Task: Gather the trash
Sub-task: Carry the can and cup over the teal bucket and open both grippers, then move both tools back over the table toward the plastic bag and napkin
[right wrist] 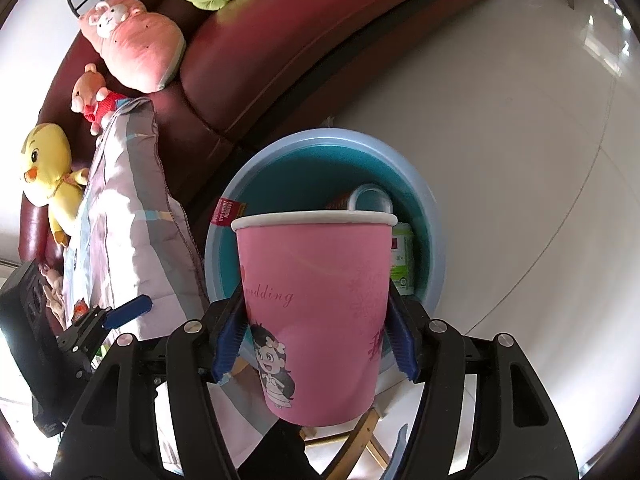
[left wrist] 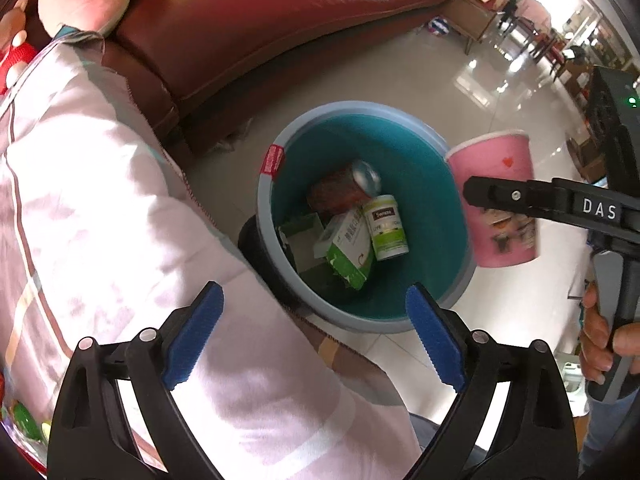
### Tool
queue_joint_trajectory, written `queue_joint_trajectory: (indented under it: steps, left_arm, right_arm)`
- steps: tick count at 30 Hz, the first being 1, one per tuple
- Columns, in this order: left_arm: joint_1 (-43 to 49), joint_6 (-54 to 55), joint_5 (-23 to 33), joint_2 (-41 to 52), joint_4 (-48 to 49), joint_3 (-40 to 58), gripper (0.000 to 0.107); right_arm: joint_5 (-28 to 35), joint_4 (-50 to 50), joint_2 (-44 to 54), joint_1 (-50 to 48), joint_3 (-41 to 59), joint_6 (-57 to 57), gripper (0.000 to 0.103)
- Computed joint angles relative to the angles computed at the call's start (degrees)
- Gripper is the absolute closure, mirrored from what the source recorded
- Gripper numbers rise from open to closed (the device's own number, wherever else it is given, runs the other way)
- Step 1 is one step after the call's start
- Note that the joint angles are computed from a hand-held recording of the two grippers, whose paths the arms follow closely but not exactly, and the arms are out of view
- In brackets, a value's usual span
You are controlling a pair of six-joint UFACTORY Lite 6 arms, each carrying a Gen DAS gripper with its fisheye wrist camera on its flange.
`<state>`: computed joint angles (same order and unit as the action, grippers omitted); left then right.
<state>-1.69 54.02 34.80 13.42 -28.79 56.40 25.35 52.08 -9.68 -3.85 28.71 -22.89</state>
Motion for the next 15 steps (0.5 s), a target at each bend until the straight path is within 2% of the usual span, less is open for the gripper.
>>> queue_joint_trajectory:
  steps: [1,2,7,15]
  left_arm:
    - [0.25,0.34,0.00,0.19,-0.24,0.09,0.013]
    - [0.52,0.63,0.17,-0.14,-0.41,-0.14,0.013]
    - [2.21,3.02,0.91,-3.02,-1.77,-2.75,0.012]
    - [7.06,7.04,3.42,-6.17,-3.62,-5.35,0.012]
  right_arm:
    - [0.43,0.94,0.62,0.16,0.25,-0.82,0.030]
    - [0.31,1.22,1.05,0.83,0.39,-0.50,0.028]
    - [-0.35,-1.72,1.12,3.06,0.48,4.46,0.028]
    - [0.24,-15.34,-3.02,7.27,-0.92,20.48,0.025]
